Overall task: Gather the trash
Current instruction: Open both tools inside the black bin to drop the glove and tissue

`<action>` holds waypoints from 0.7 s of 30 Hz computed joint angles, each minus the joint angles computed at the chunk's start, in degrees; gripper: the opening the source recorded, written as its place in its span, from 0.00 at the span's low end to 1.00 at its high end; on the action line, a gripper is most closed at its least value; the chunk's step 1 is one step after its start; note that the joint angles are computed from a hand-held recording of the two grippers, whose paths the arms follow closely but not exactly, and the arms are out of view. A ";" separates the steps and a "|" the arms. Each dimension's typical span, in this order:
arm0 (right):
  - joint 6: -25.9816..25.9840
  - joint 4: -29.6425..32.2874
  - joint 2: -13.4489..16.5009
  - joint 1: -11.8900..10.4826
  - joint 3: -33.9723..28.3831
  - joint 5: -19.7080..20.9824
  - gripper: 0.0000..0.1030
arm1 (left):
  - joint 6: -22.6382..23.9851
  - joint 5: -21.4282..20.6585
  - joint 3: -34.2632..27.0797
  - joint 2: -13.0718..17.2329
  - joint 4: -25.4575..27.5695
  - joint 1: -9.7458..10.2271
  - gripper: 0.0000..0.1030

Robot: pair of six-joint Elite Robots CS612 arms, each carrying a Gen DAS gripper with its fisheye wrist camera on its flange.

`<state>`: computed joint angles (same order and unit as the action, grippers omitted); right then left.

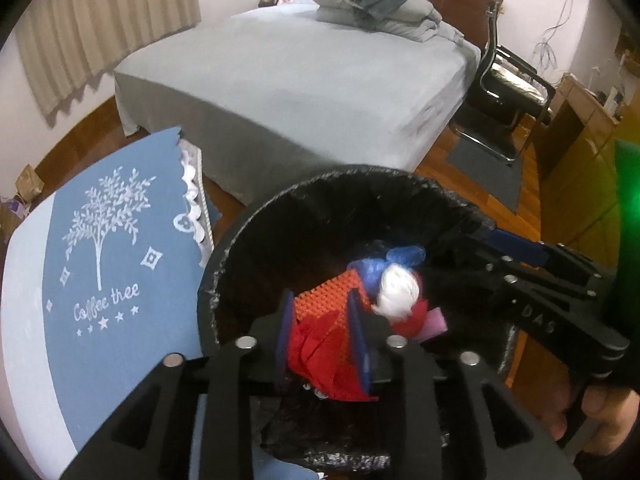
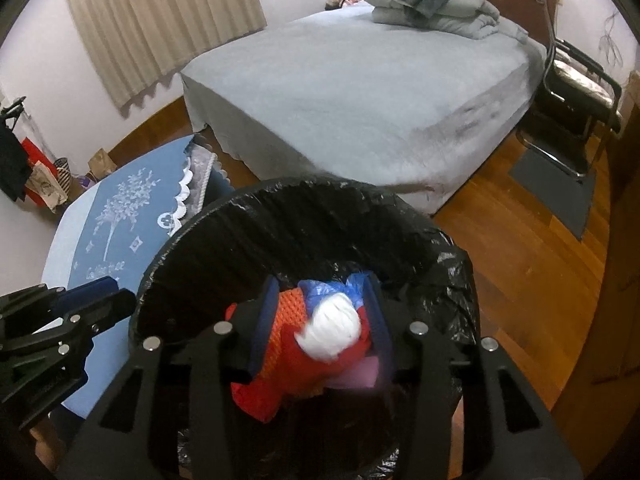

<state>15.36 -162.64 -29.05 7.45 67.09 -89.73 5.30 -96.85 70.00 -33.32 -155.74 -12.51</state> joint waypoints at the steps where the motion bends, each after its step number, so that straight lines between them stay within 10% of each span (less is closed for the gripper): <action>1: 0.18 0.18 0.05 -0.03 0.01 -0.02 0.42 | 0.00 0.16 -0.08 0.11 0.08 0.05 0.42; 6: 0.77 1.61 -0.12 -0.06 1.11 -0.36 0.42 | -0.59 -0.23 0.87 -0.01 -1.20 0.44 0.68; 21: 2.32 0.63 -2.50 1.81 4.57 -2.07 0.69 | -3.56 3.08 7.98 -3.86 -8.76 2.65 0.93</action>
